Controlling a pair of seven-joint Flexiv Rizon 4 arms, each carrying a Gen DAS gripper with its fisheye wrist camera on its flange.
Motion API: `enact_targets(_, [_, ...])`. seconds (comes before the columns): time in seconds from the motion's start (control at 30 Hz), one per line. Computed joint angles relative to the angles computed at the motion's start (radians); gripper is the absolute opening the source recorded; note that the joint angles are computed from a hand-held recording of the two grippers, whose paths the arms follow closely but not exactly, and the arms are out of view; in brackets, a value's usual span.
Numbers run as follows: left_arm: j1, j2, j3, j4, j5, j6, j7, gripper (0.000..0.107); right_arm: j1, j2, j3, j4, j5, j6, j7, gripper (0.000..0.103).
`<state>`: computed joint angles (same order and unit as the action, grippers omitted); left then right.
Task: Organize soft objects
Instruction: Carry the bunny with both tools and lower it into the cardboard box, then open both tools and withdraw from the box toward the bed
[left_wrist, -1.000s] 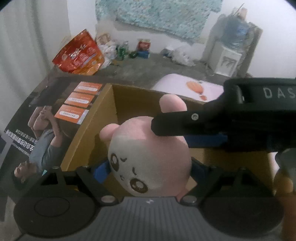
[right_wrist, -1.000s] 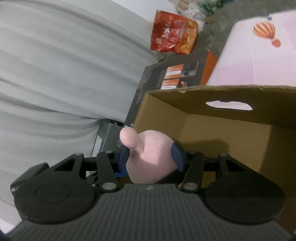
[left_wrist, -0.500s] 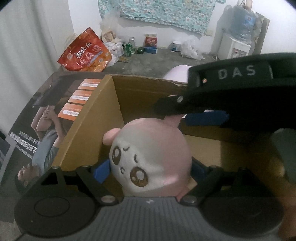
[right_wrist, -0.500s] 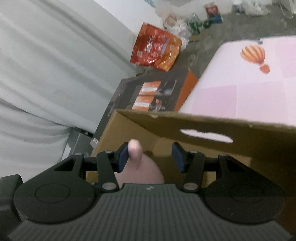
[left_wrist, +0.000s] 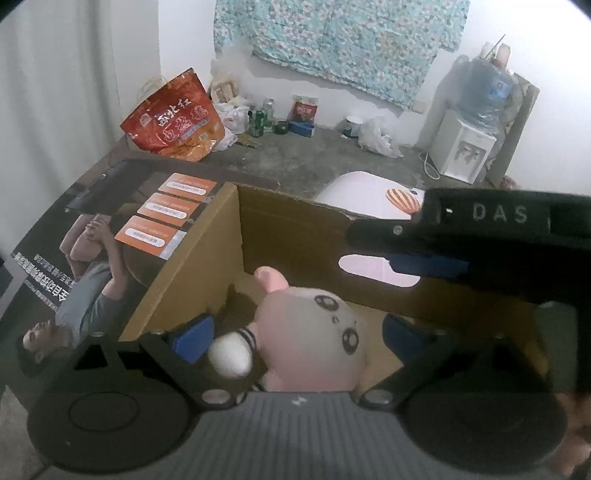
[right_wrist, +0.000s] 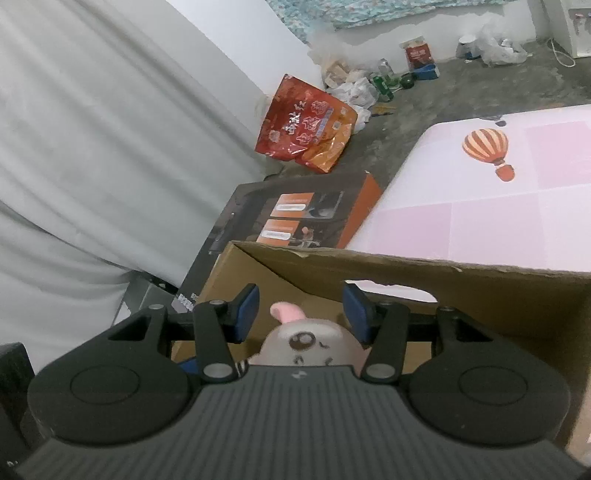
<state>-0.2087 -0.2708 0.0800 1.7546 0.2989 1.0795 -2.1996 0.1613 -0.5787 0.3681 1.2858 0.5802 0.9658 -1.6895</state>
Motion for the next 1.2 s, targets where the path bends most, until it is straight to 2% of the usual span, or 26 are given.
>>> enact_targets(0.27, [-0.009, 0.028, 0.011, 0.023, 0.036, 0.024, -0.046, 0.098, -0.035, 0.035, 0.020, 0.022, 0.056, 0.032, -0.035, 0.051])
enact_targets(0.5, [-0.015, 0.101, 0.000, 0.070, 0.088, 0.061, -0.095, 0.098, -0.120, 0.154, 0.046, 0.091, 0.200, 0.023, -0.164, 0.051])
enact_targets(0.63, [-0.018, 0.176, -0.027, 0.114, 0.120, 0.080, -0.114, 0.098, -0.202, 0.286, 0.038, 0.171, 0.333, -0.039, -0.268, 0.051])
enact_targets(0.73, [-0.018, 0.242, -0.057, 0.154, 0.162, 0.107, -0.135, 0.098, -0.293, 0.420, 0.019, 0.256, 0.476, -0.119, -0.373, 0.051])
enact_targets(0.87, [-0.020, 0.337, -0.113, 0.243, 0.144, 0.175, -0.119, 0.098, -0.404, 0.642, -0.074, 0.421, 0.634, -0.266, -0.471, 0.052])
enact_targets(1.0, [-0.025, 0.394, -0.189, 0.310, 0.144, 0.229, -0.127, 0.099, -0.470, 0.828, -0.205, 0.591, 0.656, -0.342, -0.495, 0.053])
enact_targets(1.1, [-0.038, 0.399, -0.242, 0.334, 0.145, 0.267, -0.125, 0.099, -0.516, 0.946, -0.273, 0.711, 0.602, -0.308, -0.486, 0.055])
enact_targets(1.2, [-0.055, 0.378, -0.286, 0.334, 0.158, 0.305, -0.133, 0.099, -0.563, 1.027, -0.312, 0.813, 0.517, -0.256, -0.441, 0.055])
